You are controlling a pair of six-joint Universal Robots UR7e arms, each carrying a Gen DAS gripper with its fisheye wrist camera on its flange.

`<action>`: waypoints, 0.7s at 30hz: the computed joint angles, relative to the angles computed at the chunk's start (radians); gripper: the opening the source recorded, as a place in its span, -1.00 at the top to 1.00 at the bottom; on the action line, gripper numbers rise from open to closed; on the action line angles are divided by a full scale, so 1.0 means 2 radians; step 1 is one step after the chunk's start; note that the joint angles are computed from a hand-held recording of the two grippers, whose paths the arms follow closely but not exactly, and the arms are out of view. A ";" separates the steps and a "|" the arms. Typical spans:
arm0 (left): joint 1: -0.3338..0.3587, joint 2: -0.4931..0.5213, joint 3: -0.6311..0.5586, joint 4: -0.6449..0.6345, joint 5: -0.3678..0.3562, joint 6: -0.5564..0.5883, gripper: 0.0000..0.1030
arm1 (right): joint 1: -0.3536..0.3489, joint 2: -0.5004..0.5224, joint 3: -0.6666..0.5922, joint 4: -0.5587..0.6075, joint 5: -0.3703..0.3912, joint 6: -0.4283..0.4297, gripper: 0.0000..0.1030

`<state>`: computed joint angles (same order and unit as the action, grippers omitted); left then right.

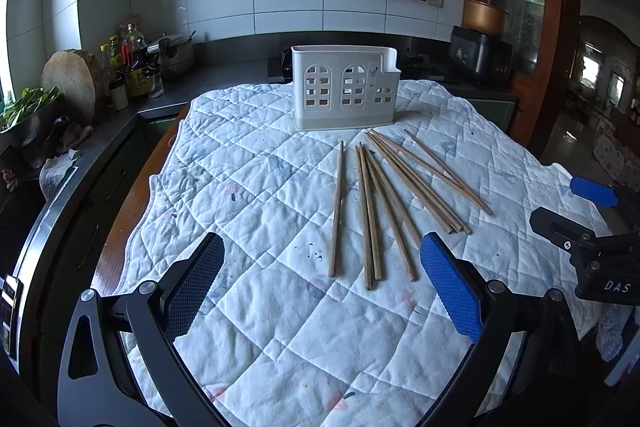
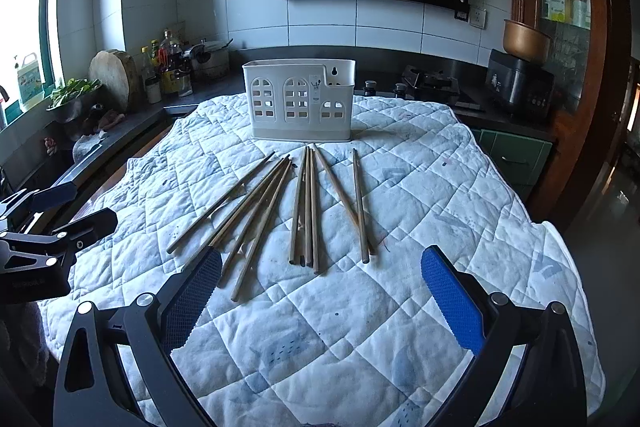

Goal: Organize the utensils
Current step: 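Lower the left gripper onto one wooden stick while the right gripper lowers onto another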

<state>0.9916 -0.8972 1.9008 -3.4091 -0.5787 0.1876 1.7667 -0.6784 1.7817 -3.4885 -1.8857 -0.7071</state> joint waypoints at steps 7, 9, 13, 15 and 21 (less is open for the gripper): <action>0.013 0.004 -0.016 0.032 0.002 -0.025 -0.88 | -0.005 0.010 -0.022 0.027 -0.008 0.003 -0.88; 0.018 0.005 -0.020 0.036 0.000 -0.030 -0.88 | -0.006 0.014 -0.029 0.034 -0.012 0.003 -0.88; 0.023 0.011 -0.030 0.041 0.004 -0.028 -0.88 | -0.008 0.021 -0.043 0.046 -0.020 0.000 -0.87; 0.026 0.012 -0.034 0.050 -0.001 -0.031 -0.88 | -0.009 0.024 -0.049 0.052 -0.020 0.002 -0.87; 0.038 0.015 -0.044 0.070 -0.013 -0.049 -0.88 | -0.011 0.034 -0.066 0.064 -0.026 -0.003 -0.87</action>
